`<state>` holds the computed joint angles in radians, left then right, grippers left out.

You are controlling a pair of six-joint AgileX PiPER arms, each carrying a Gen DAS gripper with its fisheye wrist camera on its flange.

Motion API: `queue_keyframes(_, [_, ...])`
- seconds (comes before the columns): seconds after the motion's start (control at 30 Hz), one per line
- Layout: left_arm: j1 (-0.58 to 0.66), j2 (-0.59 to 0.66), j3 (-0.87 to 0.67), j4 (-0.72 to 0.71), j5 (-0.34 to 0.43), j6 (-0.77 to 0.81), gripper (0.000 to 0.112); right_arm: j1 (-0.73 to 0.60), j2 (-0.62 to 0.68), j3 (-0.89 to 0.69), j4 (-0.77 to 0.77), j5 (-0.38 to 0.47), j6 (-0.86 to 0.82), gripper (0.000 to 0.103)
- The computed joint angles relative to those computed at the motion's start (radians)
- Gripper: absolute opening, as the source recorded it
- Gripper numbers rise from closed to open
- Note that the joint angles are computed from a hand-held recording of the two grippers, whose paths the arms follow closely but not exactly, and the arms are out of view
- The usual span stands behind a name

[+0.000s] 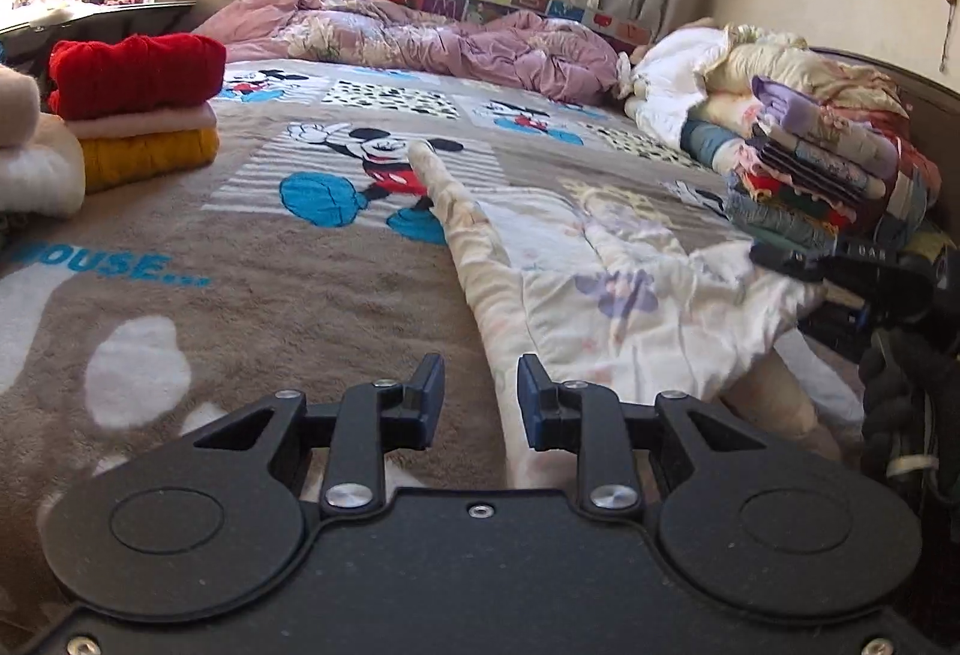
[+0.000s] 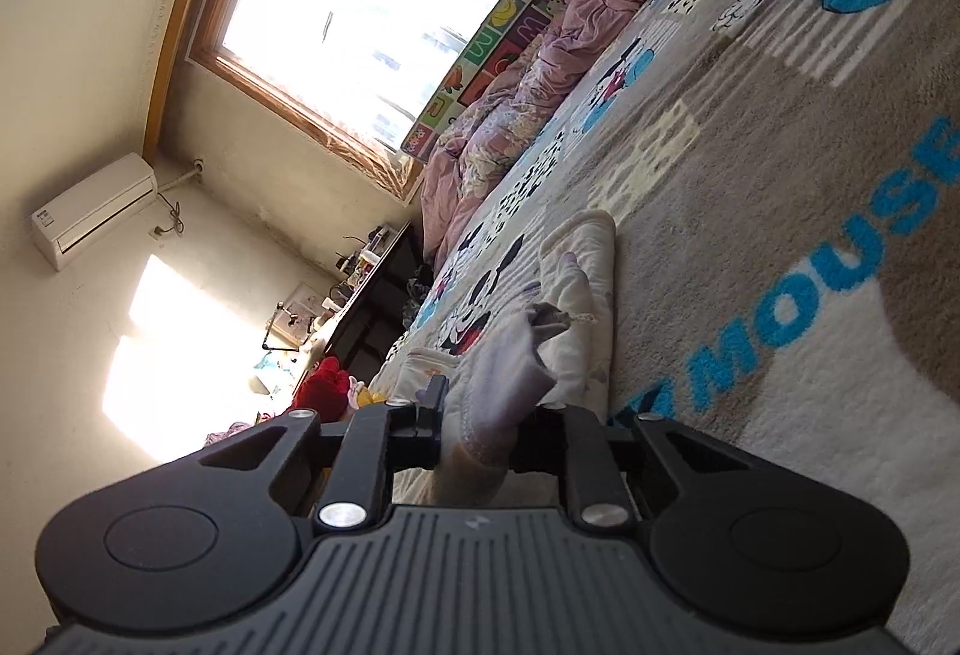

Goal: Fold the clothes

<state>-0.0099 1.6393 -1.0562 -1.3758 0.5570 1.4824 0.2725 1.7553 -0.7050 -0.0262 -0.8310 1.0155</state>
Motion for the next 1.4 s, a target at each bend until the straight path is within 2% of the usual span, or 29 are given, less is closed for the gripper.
queue_keyframes(0.2, [-0.026, 0.004, -0.002, 0.007, 0.047, 0.040, 0.023, -0.024, -0.010, -0.038, -0.025, 0.028, -0.020, 0.017])
queue_keyframes(0.3, [-0.032, 0.016, -0.017, 0.007, 0.055, 0.032, 0.023, -0.042, -0.017, -0.016, -0.018, -0.015, -0.003, 0.016])
queue_keyframes(0.43, [-0.004, 0.039, -0.045, -0.031, 0.108, 0.024, 0.023, -0.062, -0.022, 0.012, -0.004, -0.051, 0.017, 0.016])
queue_keyframes(0.73, [-0.085, 0.057, -0.058, 0.037, 0.069, 0.029, 0.022, -0.068, -0.016, 0.038, 0.045, -0.086, 0.006, 0.016])
queue_keyframes(1.07, [-0.131, 0.105, -0.090, 0.202, 0.019, -0.068, 0.022, -0.067, 0.006, 0.054, 0.081, -0.105, 0.014, 0.016])
queue_keyframes(1.23, [-0.127, 0.137, -0.121, 0.252, 0.038, -0.123, 0.022, -0.055, 0.030, 0.040, 0.110, -0.059, -0.006, 0.016])
queue_keyframes(1.33, [-0.135, 0.138, -0.122, 0.265, 0.026, -0.133, 0.022, -0.058, 0.057, 0.043, 0.089, -0.082, 0.055, 0.025])
queue_keyframes(1.37, [-0.137, 0.135, -0.118, 0.265, 0.022, -0.132, 0.022, -0.058, 0.065, 0.044, 0.081, -0.091, 0.075, 0.032])
queue_keyframes(1.4, [-0.139, 0.131, -0.114, 0.266, 0.017, -0.131, 0.022, -0.054, 0.069, 0.046, 0.080, -0.096, 0.086, 0.051])
